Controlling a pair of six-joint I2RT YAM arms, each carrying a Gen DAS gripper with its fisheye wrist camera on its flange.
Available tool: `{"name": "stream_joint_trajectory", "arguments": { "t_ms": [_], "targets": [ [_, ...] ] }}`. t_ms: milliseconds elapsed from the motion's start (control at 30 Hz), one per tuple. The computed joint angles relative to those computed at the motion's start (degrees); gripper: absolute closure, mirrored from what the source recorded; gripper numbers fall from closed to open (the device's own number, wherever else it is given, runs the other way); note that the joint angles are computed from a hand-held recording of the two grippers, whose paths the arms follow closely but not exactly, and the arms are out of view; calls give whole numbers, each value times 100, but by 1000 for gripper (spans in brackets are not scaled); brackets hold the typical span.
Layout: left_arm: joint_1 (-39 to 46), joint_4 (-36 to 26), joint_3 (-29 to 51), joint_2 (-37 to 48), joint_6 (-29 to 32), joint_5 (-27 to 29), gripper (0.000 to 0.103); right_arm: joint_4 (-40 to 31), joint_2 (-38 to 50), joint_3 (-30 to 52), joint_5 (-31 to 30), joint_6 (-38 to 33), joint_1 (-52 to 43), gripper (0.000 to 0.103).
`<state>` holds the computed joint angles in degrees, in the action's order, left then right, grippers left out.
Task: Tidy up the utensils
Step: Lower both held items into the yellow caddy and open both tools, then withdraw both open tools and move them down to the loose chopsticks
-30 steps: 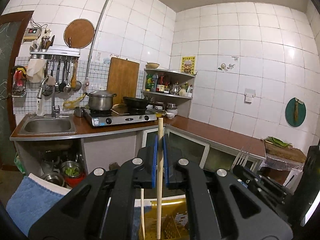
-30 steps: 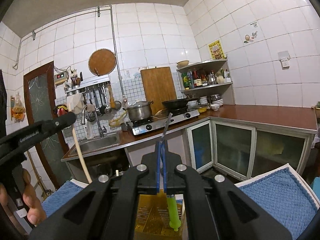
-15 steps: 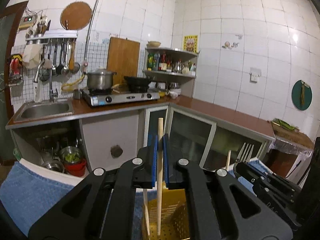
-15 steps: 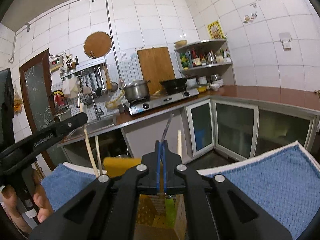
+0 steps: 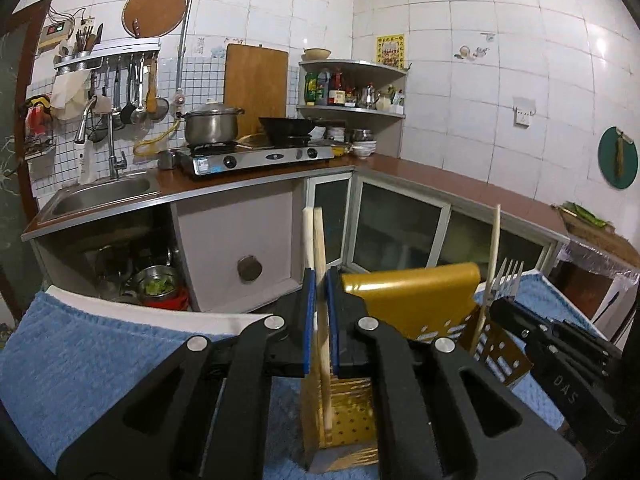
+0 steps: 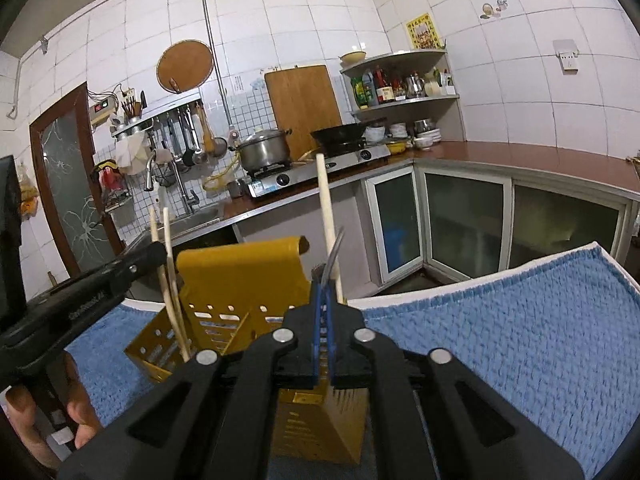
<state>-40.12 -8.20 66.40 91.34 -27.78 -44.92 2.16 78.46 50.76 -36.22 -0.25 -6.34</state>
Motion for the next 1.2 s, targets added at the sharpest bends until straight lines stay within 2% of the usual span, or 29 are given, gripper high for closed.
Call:
{"name": "stream_joint_trajectory", "arguments": {
  "t_ms": [167,267,333,400,467,533,700,833,967,1000,1033,1067,1100,1200],
  "targets": [
    [-105,-386,-174,-332,-240,-105,96,-553,-111,166,-22,-295,-11,97],
    [-306,-743,-227,-631,-464,-337,77,-1048,-345,293,-49,-491,-56,97],
    [-502,-1055,-223,-824,-614,-619,56,-1367,-547,356,-105,-580,-155,97],
    [-733,-1503,-203,-1035,-826,-903,45,-1664,-763,406,-180,-688,-270,97],
    [-920,-1901,-170,-1186,-1083,-1075,40,-2076,-1021,472,-261,-856,-429,97],
    [-1133,-2488,-117,-1346,-1502,-1188,28,-2472,-1234,529,-345,-1050,-602,97],
    [-1831,-4029,-38,-1503,-2868,-1584,12,-3420,-1741,519,-622,-1639,-1136,97],
    [-2294,-4981,-100,-1450,-4026,-1590,8,-4286,-2003,408,-830,-2268,-1636,97],
    [-2673,-5482,-343,-1396,-4987,-1401,6,-4774,-2199,109,-807,-2908,-1982,97],
    [-2764,-5525,-472,-1385,-5259,-1320,5,-4923,-2239,-18,-739,-3136,-2059,95],
    [-2822,-5507,-570,-1379,-5401,-1256,5,-4991,-2244,-106,-702,-3240,-2093,78],
    [-2900,-5480,-694,-1343,-5569,-1158,5,-5028,-2284,-279,-620,-3343,-2157,54],
    [-2931,-5431,-765,-1286,-5634,-1096,5,-4973,-2347,-415,-503,-3352,-2143,48],
    [-3039,-5359,-919,-1025,-5762,-858,5,-4752,-2668,-1007,-14,-3619,-2066,48]
  ]
}}
